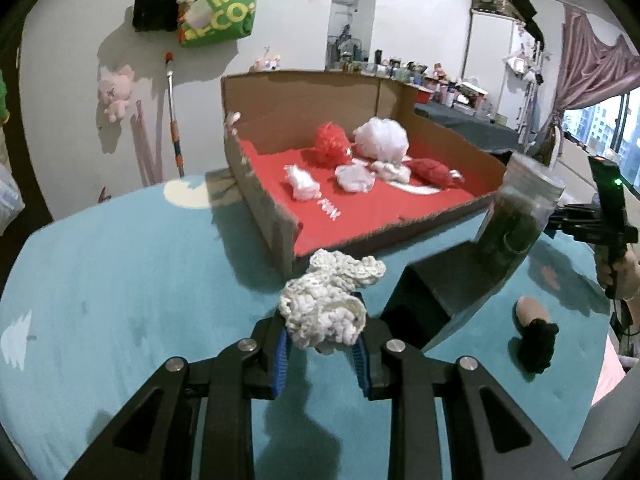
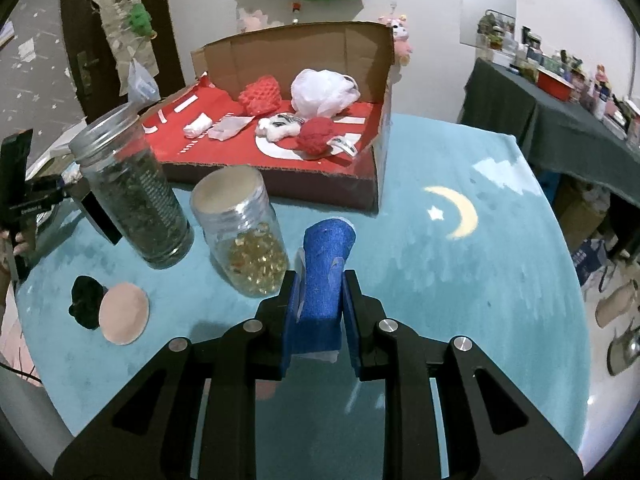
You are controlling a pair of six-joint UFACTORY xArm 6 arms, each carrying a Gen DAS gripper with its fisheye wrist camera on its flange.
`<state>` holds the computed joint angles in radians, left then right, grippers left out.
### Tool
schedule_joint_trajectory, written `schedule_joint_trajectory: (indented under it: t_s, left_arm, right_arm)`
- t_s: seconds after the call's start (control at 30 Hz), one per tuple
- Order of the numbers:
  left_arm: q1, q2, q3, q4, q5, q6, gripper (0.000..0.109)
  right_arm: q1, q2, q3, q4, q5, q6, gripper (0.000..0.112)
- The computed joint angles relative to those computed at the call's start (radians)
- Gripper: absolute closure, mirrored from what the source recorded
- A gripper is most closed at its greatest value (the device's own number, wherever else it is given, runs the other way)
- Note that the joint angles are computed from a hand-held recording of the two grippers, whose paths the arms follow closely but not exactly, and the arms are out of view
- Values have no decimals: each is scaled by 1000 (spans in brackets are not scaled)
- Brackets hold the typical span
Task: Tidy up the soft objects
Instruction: 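Carry the cream scrunchie with the left tool while the right tool carries the blue tube toward the box, then lower the scrunchie into the box with the left tool while the right tool lowers the blue tube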
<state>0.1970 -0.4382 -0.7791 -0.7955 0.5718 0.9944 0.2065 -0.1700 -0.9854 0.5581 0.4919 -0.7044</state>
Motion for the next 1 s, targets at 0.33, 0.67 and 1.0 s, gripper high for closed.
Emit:
schedule_joint_trajectory:
  t_s: [0.33, 0.67, 1.0]
  left_arm:
    - [-48, 104, -136, 37, -1, 14, 81]
    - [-82, 282, -337, 189, 90, -185, 81]
    - [-125, 466, -535, 416, 196, -425, 80]
  right_arm:
    - [3, 99, -158, -2, 65, -81, 92]
    - [13, 276, -444, 11, 239, -125, 92]
    - [64, 582, -887, -107, 529, -39, 92]
